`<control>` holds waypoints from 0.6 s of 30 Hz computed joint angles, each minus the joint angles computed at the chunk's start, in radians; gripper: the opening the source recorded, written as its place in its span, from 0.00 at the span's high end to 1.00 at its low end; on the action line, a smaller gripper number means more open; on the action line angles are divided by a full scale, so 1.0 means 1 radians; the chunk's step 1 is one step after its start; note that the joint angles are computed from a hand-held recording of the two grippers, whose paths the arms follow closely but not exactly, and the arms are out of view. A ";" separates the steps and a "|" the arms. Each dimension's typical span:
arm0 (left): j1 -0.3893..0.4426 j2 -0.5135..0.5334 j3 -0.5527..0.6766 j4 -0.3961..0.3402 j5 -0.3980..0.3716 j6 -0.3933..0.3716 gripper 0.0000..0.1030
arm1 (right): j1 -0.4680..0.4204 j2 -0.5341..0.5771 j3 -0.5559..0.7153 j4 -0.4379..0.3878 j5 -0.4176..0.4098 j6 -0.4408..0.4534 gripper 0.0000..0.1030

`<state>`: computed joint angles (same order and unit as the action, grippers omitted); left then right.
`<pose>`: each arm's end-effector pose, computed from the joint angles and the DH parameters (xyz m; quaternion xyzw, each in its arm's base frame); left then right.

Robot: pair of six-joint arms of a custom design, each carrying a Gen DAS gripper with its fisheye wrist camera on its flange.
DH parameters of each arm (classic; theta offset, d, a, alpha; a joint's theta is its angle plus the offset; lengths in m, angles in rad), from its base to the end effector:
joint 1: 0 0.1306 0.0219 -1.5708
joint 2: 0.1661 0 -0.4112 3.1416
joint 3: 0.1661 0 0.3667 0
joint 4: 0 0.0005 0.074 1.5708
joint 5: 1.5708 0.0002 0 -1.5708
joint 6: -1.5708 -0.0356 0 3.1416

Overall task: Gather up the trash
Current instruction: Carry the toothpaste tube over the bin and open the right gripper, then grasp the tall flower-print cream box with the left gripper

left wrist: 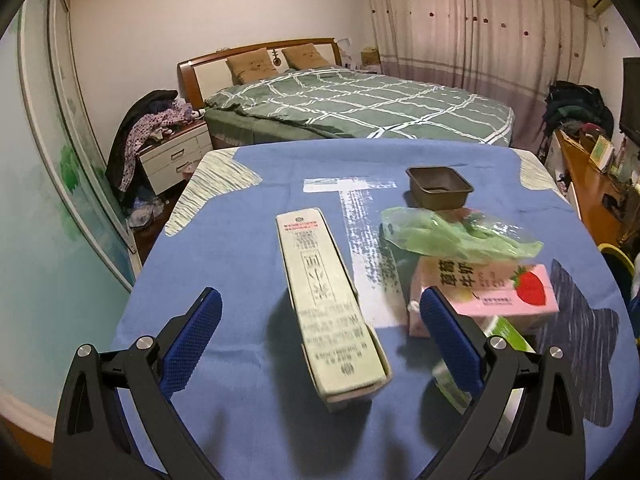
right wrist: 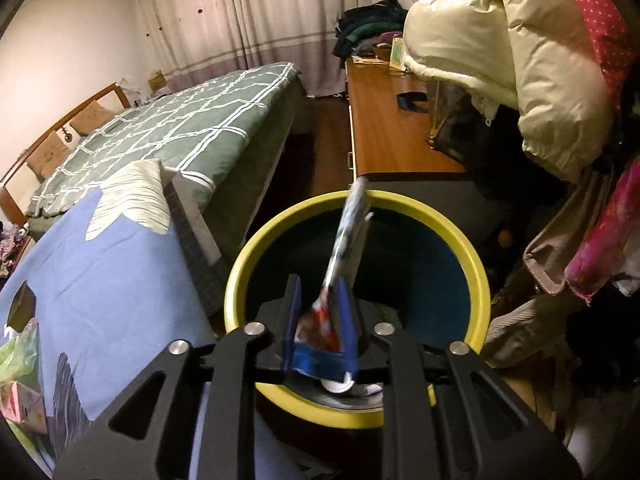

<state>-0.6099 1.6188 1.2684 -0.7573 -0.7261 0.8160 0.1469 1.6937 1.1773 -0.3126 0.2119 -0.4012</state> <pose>0.4218 -0.2665 0.3164 -0.1747 0.8967 0.1211 0.3884 0.5268 0.0699 0.2633 0.1556 0.9144 0.0027 0.3736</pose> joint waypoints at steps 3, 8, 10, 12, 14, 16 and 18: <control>0.017 -0.001 0.000 0.002 -0.006 0.002 0.05 | 0.007 -0.009 -0.006 0.002 0.015 -0.004 0.64; 0.050 -0.002 -0.009 -0.012 -0.013 0.017 0.05 | 0.011 -0.011 -0.003 0.000 0.026 0.004 0.63; 0.058 -0.002 -0.013 -0.020 -0.020 0.023 0.05 | 0.010 -0.010 0.000 -0.002 0.023 0.005 0.62; 0.068 -0.012 -0.028 -0.019 -0.022 0.033 0.05 | 0.009 -0.013 -0.004 0.000 0.023 0.004 0.62; 0.082 -0.024 -0.044 -0.028 -0.030 0.053 0.05 | 0.009 -0.012 -0.003 0.000 0.021 0.006 0.62; 0.099 -0.041 -0.066 -0.042 -0.036 0.080 0.05 | 0.011 -0.014 -0.004 0.001 0.022 0.007 0.62; 0.113 -0.061 -0.090 -0.054 -0.038 0.105 0.05 | 0.011 -0.015 -0.004 0.002 0.022 0.009 0.62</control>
<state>-0.4964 1.5582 1.1785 -0.8113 -0.7641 0.9211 0.1579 1.6786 1.1734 -0.3104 0.2336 -0.3922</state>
